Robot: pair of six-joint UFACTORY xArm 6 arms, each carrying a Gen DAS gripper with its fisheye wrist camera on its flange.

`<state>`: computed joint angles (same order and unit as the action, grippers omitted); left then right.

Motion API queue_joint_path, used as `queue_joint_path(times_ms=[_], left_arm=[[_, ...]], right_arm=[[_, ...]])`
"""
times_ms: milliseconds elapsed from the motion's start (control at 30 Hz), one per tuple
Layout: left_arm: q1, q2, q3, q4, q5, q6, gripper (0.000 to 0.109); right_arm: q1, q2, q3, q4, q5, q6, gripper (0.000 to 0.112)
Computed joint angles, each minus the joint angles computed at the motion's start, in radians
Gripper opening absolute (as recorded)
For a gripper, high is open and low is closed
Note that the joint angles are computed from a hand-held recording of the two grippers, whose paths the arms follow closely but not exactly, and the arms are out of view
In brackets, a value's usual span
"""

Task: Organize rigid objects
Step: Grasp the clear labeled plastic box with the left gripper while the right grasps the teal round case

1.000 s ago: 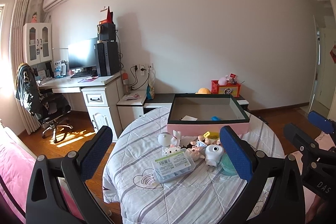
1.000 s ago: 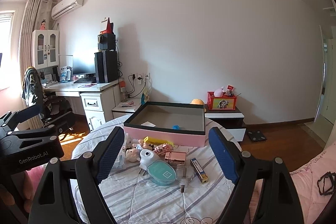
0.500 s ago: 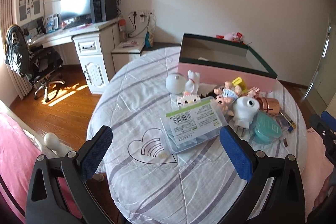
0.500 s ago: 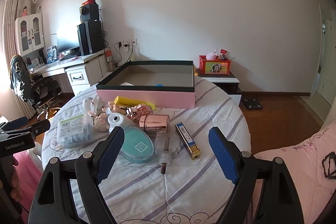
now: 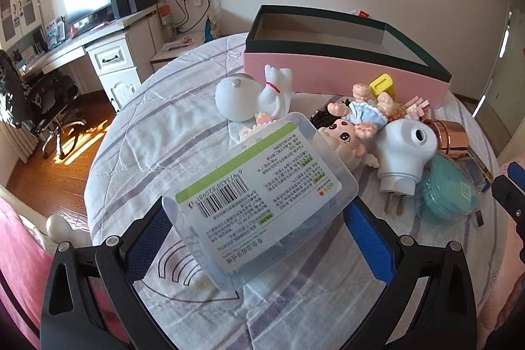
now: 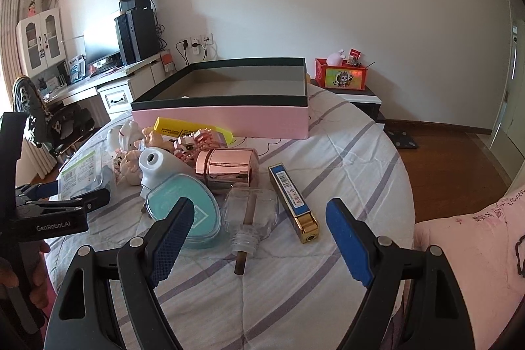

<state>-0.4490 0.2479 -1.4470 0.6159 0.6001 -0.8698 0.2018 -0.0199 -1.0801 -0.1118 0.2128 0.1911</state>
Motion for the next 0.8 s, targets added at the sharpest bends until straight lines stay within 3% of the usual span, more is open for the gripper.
queue_joint_path(times_ms=[200, 400, 567, 733, 800], left_arm=[[0.012, -0.016, 0.038, 0.035, -0.037, -0.046, 0.096], [-0.008, -0.082, 0.097, 0.122, -0.057, -0.107, 0.095], [-0.03, -0.122, 0.13, 0.134, -0.066, -0.11, 0.095], [-0.026, -0.14, 0.146, 0.114, -0.071, -0.094, 0.096], [-0.024, -0.146, 0.154, 0.117, -0.067, -0.102, 0.096]], right_arm=[[0.013, 0.034, -0.025, 0.054, 0.021, -0.055, 0.084], [0.054, 0.062, -0.056, 0.198, 0.026, -0.245, 0.084], [0.068, 0.087, -0.072, 0.158, 0.007, -0.228, 0.084], [0.097, 0.099, -0.095, 0.222, 0.027, -0.335, 0.08], [0.11, 0.11, -0.102, 0.222, 0.043, -0.343, 0.074]])
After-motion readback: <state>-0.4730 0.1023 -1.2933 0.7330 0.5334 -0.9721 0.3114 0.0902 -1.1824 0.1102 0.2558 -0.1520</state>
